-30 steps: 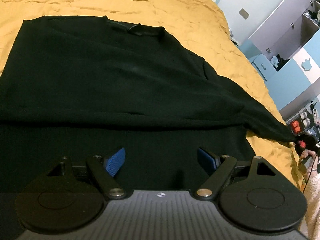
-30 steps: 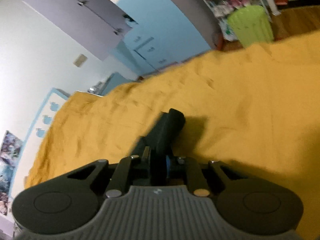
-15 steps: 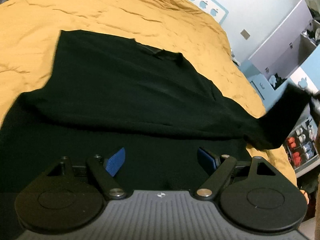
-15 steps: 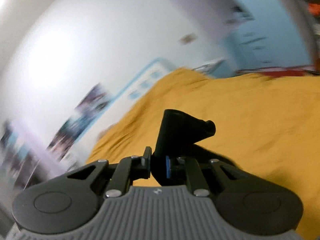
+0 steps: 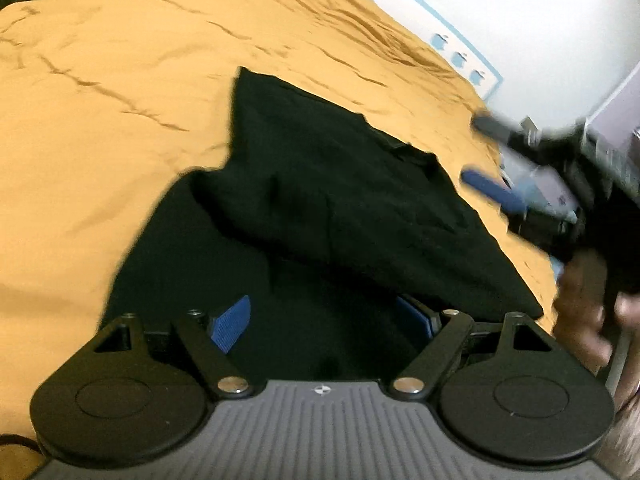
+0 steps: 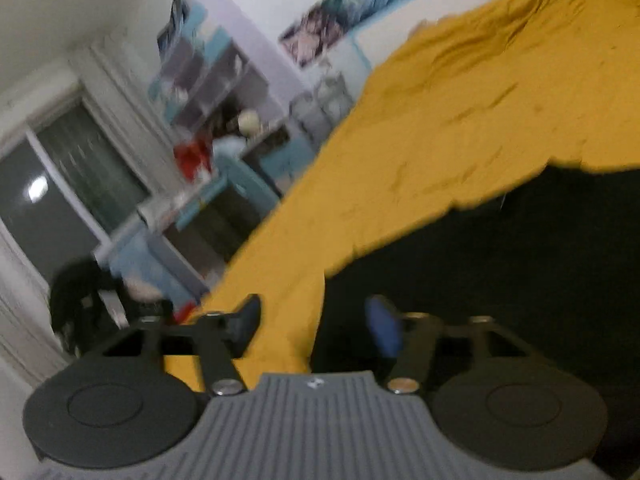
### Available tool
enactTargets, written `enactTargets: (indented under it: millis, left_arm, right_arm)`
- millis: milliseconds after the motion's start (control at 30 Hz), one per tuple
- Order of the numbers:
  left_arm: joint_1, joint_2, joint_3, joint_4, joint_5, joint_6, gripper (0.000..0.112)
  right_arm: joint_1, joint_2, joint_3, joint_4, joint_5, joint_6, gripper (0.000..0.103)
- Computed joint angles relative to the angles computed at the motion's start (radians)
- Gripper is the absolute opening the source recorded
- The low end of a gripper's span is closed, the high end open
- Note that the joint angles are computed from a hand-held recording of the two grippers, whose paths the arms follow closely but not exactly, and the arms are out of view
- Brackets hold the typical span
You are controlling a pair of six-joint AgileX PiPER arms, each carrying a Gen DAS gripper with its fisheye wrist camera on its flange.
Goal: Fold small clothes
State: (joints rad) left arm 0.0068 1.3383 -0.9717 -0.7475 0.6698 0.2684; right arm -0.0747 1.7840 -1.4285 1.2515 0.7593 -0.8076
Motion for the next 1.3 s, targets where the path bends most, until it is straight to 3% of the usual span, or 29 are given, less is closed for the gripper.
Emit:
enactTargets:
  millis: [167, 267, 400, 500, 567, 600, 633, 700, 767, 867, 1067, 1300]
  left_arm:
    - [0.051, 0.036, -0.016, -0.05, -0.006, 0.016, 0.096]
    - [0.04, 0.088, -0.05, -0.068, -0.031, -0.012, 0.096]
    - [-0.031, 0.215, -0.18, 0.132, -0.023, -0.205, 0.096]
    - [-0.054, 0.262, -0.219, 0.158, -0.009, -0.172, 0.096]
    - [-0.057, 0.276, -0.228, 0.102, 0.008, -0.098, 0.08]
    - [-0.057, 0.279, -0.23, 0.075, 0.018, -0.076, 0.047]
    - [-0.063, 0.28, -0.236, 0.088, 0.023, -0.093, 0.023]
    - [-0.073, 0.266, -0.227, 0.082, 0.006, -0.074, 0.008]
    - [-0.066, 0.235, -0.202, -0.008, -0.011, 0.022, 0.006]
    - [-0.064, 0.181, -0.202, -0.099, -0.013, 0.129, 0.006]
    - [0.017, 0.076, -0.147, -0.507, -0.121, 0.488, 0.004]
    - [0.086, 0.172, -0.063, -0.322, -0.099, 0.312, 0.004]
  right_arm:
    - [-0.083, -0.026, 0.082, -0.005, 0.033, -0.035, 0.059]
    - [-0.248, -0.049, 0.124, -0.037, 0.087, 0.003, 0.059]
    - [-0.471, -0.051, 0.147, -0.085, 0.157, 0.072, 0.062]
    - [-0.587, -0.036, 0.135, -0.09, 0.204, 0.091, 0.062]
    - [-0.634, -0.042, 0.139, -0.085, 0.21, 0.061, 0.063]
    - [-0.654, -0.05, 0.15, -0.074, 0.213, 0.034, 0.064]
    - [-0.667, -0.06, 0.169, -0.063, 0.212, 0.011, 0.065]
    - [-0.687, -0.063, 0.178, -0.063, 0.218, 0.007, 0.068]
    - [-0.732, 0.003, 0.116, -0.072, 0.267, 0.012, 0.068]
    - [-0.725, 0.035, 0.096, -0.069, 0.275, 0.05, 0.068]
    - [-0.699, 0.065, 0.127, -0.032, 0.255, 0.063, 0.068]
    - [-0.679, 0.095, 0.116, 0.001, 0.251, 0.115, 0.068]
